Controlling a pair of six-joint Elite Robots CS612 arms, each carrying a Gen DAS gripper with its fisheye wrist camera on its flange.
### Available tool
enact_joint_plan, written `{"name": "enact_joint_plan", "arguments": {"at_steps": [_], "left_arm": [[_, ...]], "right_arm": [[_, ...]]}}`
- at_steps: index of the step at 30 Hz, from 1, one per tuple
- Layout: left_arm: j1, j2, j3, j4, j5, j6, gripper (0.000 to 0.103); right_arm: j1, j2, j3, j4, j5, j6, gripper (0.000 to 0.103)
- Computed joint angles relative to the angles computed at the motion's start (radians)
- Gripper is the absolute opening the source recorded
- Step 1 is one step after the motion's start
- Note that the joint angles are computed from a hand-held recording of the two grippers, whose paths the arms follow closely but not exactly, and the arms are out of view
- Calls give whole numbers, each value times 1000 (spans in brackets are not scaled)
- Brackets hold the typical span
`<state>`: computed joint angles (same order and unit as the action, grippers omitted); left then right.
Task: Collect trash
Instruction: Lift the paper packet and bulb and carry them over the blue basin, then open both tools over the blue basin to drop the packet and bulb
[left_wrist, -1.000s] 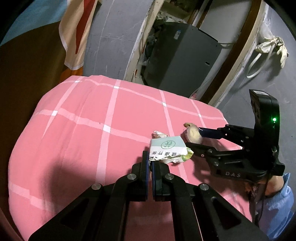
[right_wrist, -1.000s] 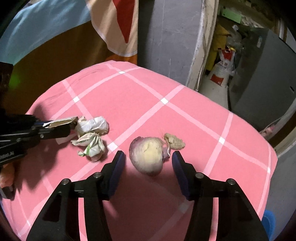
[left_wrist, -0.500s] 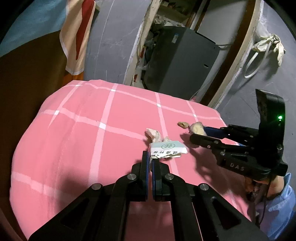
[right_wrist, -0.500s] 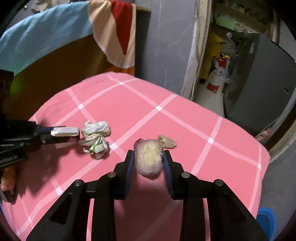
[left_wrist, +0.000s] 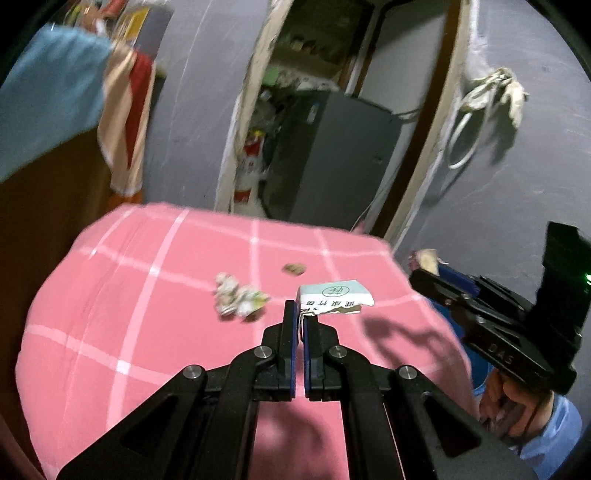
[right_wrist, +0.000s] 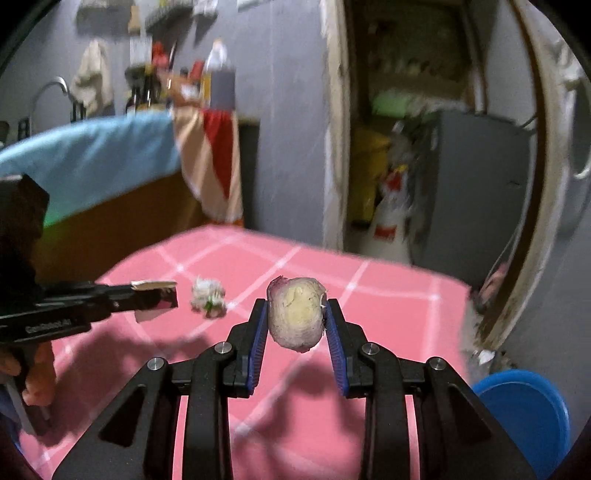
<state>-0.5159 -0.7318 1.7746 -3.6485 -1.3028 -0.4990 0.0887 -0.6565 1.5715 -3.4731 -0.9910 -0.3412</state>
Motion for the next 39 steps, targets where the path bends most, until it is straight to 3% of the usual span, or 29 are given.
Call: {"name": "enact_joint_plan", "arguments": {"at_steps": [4,8,13,18,29,39], "left_arm": [[-41,5,-14,-92,53,54,1],[-75,15,-45,-158,84,127,1],[-97,33,-102,-182,69,172,1],[-112,48,-155,-173,47,212,1],[-129,98,-286,-24,-44,213,1],[-116,144,-409,248,-182,132,1]], "right_arm": [[-27,-4,42,-227,2,111,29],[-47,0,70,-448,-51,197,29],[-73,3,89,-592,-120,264,29],[-98,1,105,-656,-181,315,29],[-146,-16,132,-544,-267,392,30],[-167,-30,126,-309,-322,451,31]]}}
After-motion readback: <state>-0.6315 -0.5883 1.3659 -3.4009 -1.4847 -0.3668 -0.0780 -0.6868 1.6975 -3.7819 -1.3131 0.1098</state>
